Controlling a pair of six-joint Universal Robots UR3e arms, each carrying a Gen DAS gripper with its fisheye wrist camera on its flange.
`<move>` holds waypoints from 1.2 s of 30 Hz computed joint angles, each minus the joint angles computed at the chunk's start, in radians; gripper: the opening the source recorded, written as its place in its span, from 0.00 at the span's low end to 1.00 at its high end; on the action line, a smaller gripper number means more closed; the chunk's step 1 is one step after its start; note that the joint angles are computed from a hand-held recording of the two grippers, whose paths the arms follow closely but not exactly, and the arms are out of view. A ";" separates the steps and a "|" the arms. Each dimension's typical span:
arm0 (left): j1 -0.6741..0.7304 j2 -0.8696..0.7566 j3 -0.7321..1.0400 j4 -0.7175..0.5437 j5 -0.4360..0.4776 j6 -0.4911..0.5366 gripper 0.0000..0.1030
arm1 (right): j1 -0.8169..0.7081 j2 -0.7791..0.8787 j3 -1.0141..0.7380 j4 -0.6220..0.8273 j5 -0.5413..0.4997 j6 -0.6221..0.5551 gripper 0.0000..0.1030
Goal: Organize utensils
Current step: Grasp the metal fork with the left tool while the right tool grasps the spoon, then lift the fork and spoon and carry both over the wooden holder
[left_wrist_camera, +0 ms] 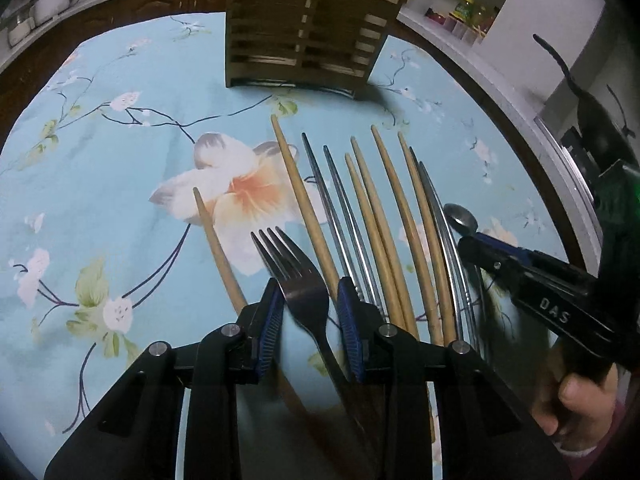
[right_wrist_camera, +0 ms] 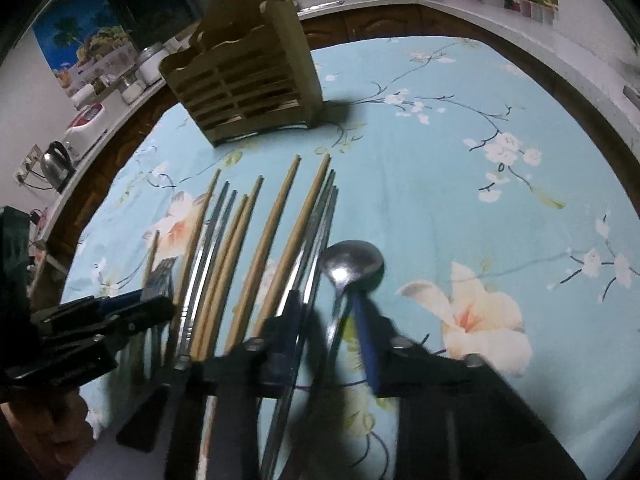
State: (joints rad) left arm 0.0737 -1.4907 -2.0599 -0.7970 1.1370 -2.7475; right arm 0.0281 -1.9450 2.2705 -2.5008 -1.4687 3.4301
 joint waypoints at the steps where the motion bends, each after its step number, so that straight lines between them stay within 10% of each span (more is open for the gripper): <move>1: 0.010 0.002 0.000 -0.010 -0.014 0.008 0.19 | -0.012 -0.004 0.003 0.005 0.013 -0.006 0.06; 12: 0.123 0.114 -0.049 -0.093 -0.178 0.078 0.03 | -0.195 -0.266 0.078 0.131 0.253 -0.038 0.03; 24: 0.348 0.324 0.066 -0.401 -0.410 0.228 0.02 | -0.136 -0.258 -0.153 0.143 0.196 -0.022 0.02; 36: 0.265 0.053 0.362 -0.025 -0.420 -0.057 0.02 | -0.040 0.039 -0.478 0.006 0.033 -0.047 0.02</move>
State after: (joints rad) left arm 0.3382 -1.4377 -1.6984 -0.8218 0.7172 -2.8047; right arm -0.0117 -1.9061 1.7923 -2.4951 -1.4356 3.3830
